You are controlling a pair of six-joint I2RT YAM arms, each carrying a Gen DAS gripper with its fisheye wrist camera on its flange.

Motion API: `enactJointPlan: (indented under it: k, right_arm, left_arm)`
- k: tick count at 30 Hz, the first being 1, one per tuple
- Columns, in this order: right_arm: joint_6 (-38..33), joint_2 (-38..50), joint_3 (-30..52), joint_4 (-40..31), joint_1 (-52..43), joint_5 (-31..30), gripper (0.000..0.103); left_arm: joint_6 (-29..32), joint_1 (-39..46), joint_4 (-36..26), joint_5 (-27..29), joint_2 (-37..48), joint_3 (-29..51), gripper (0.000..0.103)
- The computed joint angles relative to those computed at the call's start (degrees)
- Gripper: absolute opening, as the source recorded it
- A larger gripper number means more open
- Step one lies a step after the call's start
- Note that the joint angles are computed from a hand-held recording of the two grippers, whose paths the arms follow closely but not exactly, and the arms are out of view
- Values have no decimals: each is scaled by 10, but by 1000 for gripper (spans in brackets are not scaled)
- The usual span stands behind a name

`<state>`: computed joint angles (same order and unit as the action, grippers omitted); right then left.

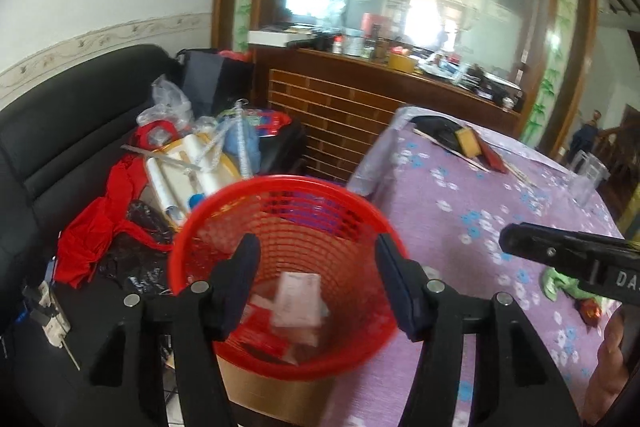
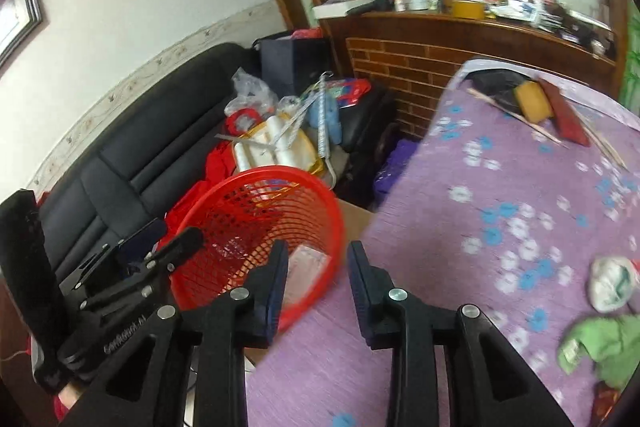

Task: Collect trash
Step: 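Release the white box into the basket with the right gripper, then grasp the white plastic bag with the right gripper while the left grasps the green towel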

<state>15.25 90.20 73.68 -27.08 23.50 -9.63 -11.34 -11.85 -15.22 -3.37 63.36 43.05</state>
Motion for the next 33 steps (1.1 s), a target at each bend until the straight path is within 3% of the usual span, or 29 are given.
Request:
enactJointPlan:
  k: [2, 6, 9, 13, 16, 20, 24, 28, 33]
  right_arm:
    - [-6, -39, -38, -2, -13, 6, 48]
    - [-20, -152, -146, -3, -49, 47, 52]
    - [-32, -220, -204, -9, -95, 41, 54]
    - [-63, -319, -272, -43, -226, -19, 54]
    - [-106, -354, -283, -86, -387, -109, 55]
    - [-175, -308, -257, -133, -624, -199, 63]
    - [-193, -192, -202, -157, -776, -240, 68]
    - [-180, -73, -139, -172, -819, -268, 69]
    - [-146, -10, -103, -150, -775, -226, 68]
  left_arm:
    - [-13, -55, -2, -36, -11, -6, 63]
    - [-41, -179, 3, -102, 5, -4, 67]
    - [-67, -270, 13, -146, 48, 8, 68]
    - [-98, -364, 20, -166, 125, 44, 68]
    - [-111, -426, 15, -184, 179, 81, 68]
    - [-105, -479, 3, -195, 233, 137, 68]
    - [-83, -508, -16, -196, 285, 205, 73]
    - [-51, -510, -42, -177, 344, 287, 73]
    - [-24, -490, -61, -161, 410, 372, 74]
